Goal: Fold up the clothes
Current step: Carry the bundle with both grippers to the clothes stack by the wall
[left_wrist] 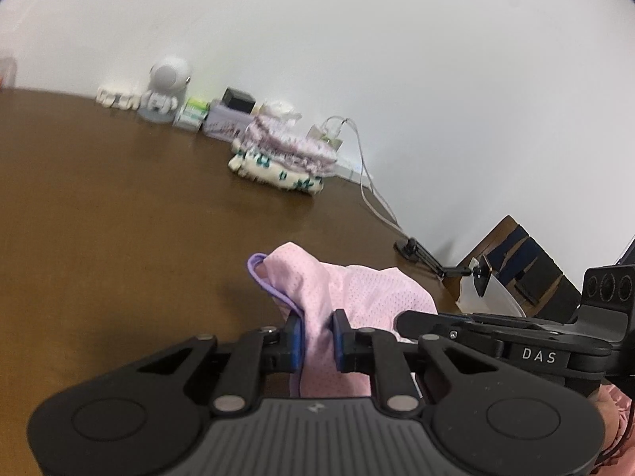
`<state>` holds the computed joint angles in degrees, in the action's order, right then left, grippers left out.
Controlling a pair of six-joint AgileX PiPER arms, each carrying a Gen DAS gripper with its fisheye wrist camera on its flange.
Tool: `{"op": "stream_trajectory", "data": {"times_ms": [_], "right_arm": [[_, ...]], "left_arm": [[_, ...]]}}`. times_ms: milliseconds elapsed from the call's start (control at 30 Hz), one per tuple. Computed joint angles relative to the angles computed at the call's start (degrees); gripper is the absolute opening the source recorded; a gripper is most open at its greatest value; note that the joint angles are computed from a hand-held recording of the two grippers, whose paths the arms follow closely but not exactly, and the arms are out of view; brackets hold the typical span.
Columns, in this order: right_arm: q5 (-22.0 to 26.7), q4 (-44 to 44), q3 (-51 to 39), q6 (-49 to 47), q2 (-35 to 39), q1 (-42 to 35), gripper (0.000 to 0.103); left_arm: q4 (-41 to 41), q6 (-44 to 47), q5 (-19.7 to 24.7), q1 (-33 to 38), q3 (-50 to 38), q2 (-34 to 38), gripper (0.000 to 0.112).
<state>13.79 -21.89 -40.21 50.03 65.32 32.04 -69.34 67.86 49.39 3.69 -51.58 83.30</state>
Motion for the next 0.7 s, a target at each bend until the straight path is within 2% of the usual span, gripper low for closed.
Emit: {"op": "stream_trajectory", "data": {"times_ms": [133, 367, 500, 600, 700], "right_arm": [[0.3, 17.8, -5.0, -20.6, 2.1, -5.6, 0.014], [5.6, 31.7, -19.3, -41.4, 7.9, -14.4, 0.014], [8.3, 44.4, -28.1, -55.6, 14.2, -21.2, 0.014], [10.6, 49.6, -36.2, -61.7, 20.8, -25.5, 0.014], [13.1, 50.9, -46.0, -63.9, 28.7, -29.0, 0.014]], "left_arm": [[2.1, -3.8, -1.0, -2.8, -7.2, 3.2, 0.014], [5.4, -11.0, -1.9, -7.5, -25.8, 12.8, 0.014], [11.2, -21.0, -1.7, -10.6, -41.4, 21.8, 0.014], [18.6, -31.7, -0.1, -14.0, -57.8, 30.9, 0.014], [22.1, -39.7, 0.2, -16.8, -75.0, 41.7, 0.014]]}}
